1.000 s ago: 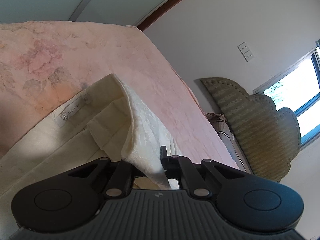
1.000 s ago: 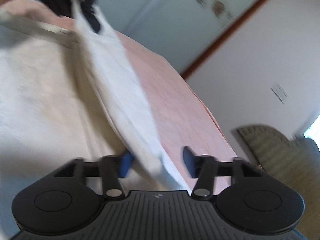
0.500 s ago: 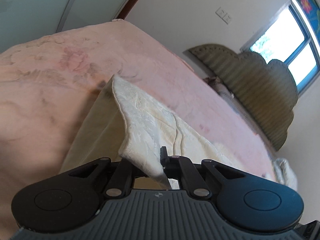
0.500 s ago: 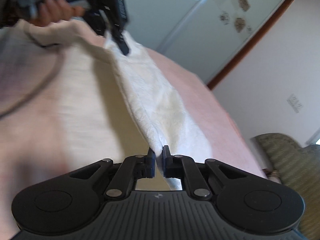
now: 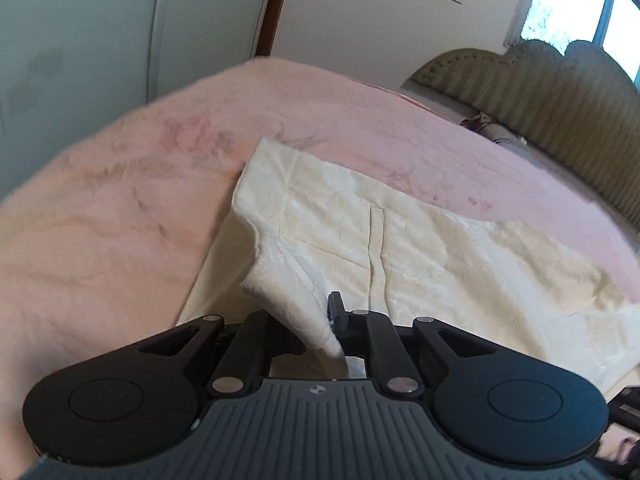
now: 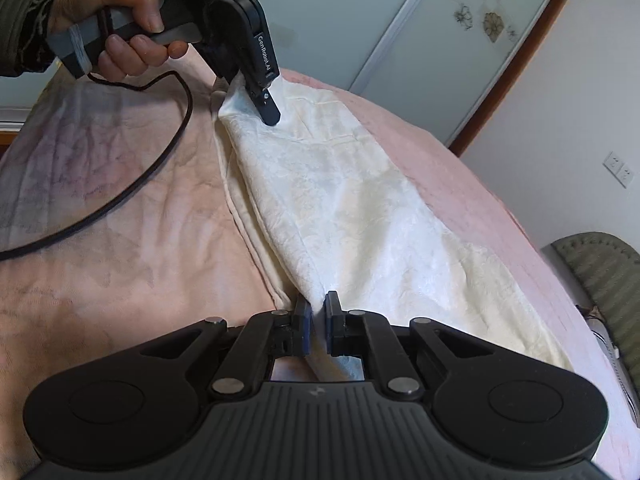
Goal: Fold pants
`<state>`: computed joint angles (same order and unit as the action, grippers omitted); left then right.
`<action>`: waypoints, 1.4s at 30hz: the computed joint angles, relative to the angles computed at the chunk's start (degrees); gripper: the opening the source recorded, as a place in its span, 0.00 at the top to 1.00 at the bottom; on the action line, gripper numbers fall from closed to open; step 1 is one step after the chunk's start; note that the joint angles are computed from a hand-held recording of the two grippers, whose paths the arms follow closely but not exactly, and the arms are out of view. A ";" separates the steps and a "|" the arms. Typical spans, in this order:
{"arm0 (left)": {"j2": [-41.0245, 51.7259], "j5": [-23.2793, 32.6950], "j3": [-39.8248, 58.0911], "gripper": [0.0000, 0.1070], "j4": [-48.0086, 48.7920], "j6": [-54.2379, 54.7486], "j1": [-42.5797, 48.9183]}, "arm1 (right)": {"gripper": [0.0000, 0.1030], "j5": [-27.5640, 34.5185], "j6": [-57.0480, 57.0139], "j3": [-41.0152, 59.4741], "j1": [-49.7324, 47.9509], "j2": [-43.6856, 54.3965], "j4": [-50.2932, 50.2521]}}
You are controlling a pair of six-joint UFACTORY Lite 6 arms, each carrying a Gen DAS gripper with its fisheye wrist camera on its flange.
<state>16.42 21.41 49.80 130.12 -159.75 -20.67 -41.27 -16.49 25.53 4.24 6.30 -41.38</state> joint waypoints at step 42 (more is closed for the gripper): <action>46.36 6.90 60.54 0.11 -25.97 50.10 -31.89 | 0.33 -21.57 101.46 40.38 -82.40 36.45 -49.53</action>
<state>62.79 28.31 110.33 104.15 -109.65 -52.56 -62.84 84.97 65.91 -78.16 42.74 -90.90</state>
